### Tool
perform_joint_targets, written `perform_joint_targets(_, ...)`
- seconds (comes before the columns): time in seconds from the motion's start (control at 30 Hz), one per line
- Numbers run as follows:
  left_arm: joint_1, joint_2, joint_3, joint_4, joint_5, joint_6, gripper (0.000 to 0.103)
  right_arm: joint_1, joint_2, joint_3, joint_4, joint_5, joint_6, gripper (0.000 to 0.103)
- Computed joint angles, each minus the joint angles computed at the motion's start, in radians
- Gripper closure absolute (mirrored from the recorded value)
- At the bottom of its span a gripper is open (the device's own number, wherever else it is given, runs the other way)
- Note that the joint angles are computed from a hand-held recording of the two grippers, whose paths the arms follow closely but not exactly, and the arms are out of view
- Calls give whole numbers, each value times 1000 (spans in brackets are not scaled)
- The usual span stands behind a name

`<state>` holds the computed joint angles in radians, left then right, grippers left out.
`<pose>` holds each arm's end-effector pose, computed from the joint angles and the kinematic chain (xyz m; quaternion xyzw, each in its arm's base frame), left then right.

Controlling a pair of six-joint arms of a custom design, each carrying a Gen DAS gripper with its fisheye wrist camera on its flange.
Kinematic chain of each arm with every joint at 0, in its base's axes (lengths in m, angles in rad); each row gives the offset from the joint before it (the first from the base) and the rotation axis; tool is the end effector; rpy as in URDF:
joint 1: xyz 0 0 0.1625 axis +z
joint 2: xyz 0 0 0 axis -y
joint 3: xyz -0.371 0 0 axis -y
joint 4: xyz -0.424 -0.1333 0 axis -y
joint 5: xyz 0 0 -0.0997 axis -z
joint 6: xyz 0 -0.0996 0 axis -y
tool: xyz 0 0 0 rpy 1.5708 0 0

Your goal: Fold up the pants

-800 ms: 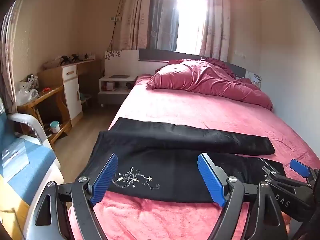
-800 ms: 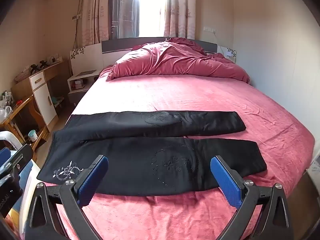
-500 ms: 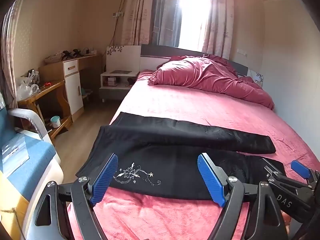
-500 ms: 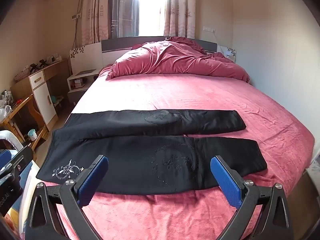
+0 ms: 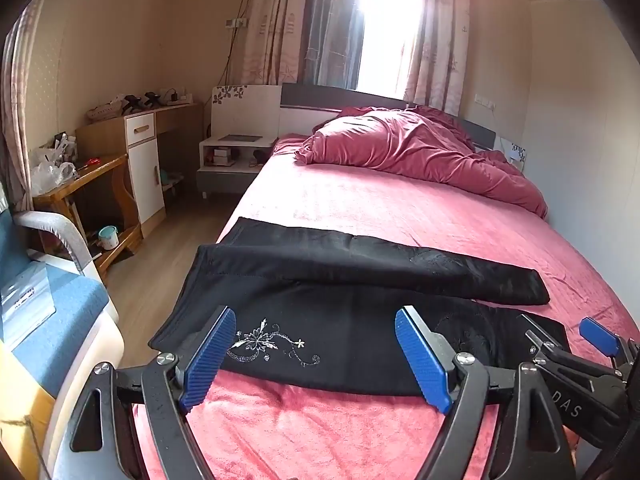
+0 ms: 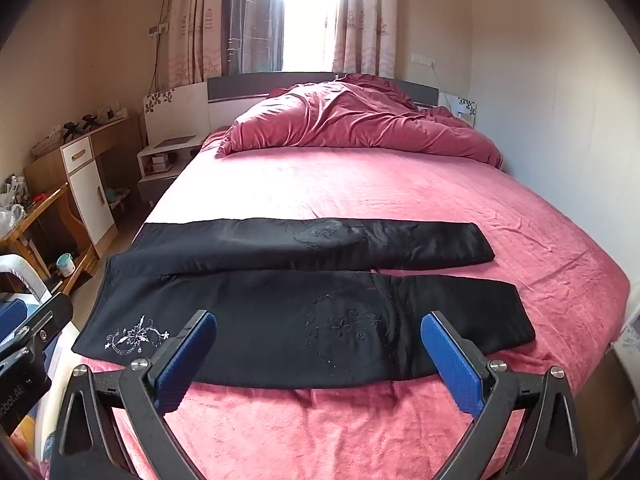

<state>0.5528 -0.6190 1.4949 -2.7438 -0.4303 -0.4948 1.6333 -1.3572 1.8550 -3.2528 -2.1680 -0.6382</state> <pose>-0.4622 -0.5481 0.0415 0.1381 0.8248 -0.4570 0.3028 0.1124 -0.5591 0.3839 0.1180 -0.8012 0.4422 0.3855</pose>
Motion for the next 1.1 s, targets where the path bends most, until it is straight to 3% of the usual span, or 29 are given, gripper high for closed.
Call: perform_joint_targets(1.1,23,-4,6,92,-30,-81,19,-16,37,-16,22,-17,-4,0)
